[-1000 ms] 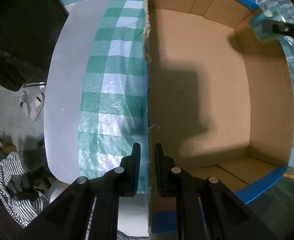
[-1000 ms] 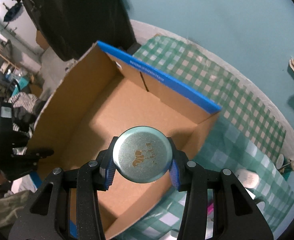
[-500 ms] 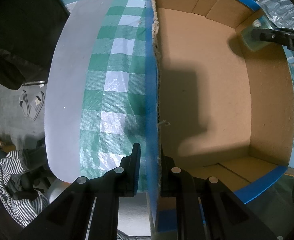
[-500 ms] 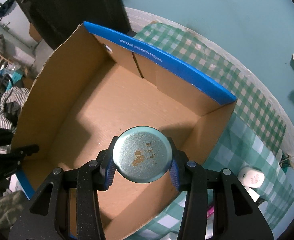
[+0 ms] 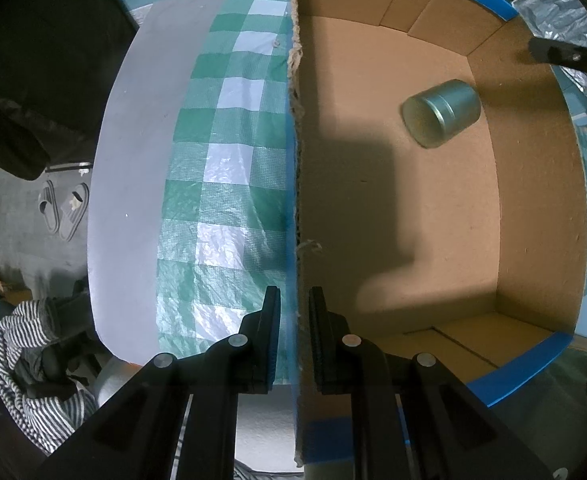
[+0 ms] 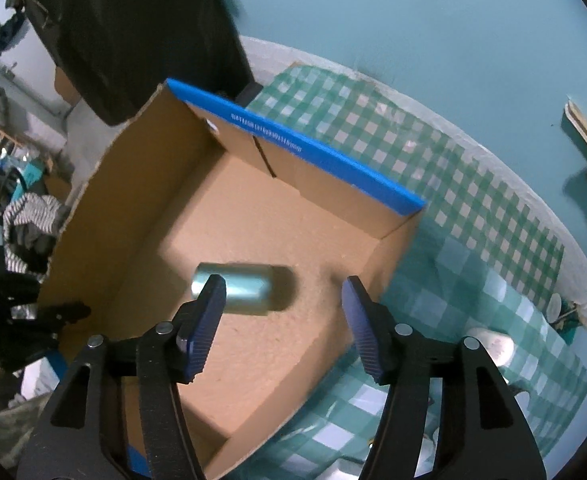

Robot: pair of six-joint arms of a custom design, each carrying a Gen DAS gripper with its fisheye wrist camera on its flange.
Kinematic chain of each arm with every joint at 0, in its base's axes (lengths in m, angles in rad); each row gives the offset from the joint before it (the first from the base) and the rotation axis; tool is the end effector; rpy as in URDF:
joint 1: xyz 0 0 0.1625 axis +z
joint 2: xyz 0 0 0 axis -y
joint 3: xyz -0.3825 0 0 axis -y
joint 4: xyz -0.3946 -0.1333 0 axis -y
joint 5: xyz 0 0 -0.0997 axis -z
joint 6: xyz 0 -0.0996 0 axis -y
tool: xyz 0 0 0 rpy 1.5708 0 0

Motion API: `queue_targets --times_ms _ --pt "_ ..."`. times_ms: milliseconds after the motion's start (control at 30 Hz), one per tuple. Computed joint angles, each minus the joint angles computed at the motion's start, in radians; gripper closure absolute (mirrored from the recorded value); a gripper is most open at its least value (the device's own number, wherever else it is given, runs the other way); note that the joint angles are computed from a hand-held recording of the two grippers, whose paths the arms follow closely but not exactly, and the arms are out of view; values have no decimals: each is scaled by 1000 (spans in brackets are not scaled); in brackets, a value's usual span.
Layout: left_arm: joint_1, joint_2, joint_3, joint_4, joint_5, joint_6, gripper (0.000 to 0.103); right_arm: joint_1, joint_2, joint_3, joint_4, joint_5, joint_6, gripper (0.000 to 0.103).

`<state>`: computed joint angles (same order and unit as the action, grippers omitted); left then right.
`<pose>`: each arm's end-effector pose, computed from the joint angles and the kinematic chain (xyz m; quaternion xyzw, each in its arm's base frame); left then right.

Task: Organize rigid objects
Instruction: 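Carry the tin into the box and open the right gripper, then move the right gripper back to the white charger on the table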

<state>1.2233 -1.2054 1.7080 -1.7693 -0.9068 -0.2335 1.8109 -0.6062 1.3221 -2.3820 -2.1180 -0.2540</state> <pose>-0.0057 -0.5873 0.2250 0.1025 0.9302 0.0449 0.3497 0.2502 -0.6794 0.0463 0.2227 -0.9357 0.0440 0.2702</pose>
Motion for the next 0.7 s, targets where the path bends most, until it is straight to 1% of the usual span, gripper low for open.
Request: queue_targets --times_ms 67,133,433,700 --pt "-1 0 1 -4 0 0 89 3 -16 13 -13 7 5 36" --pt "-2 -3 4 -7 0 0 89 6 -31 21 -20 6 12 35" --pt "-1 -10 12 -11 3 4 89 9 -106 67 -35 -12 51 33" --pt "-3 -17 21 -19 4 6 89 -9 -178 138 -52 -46 87 33"
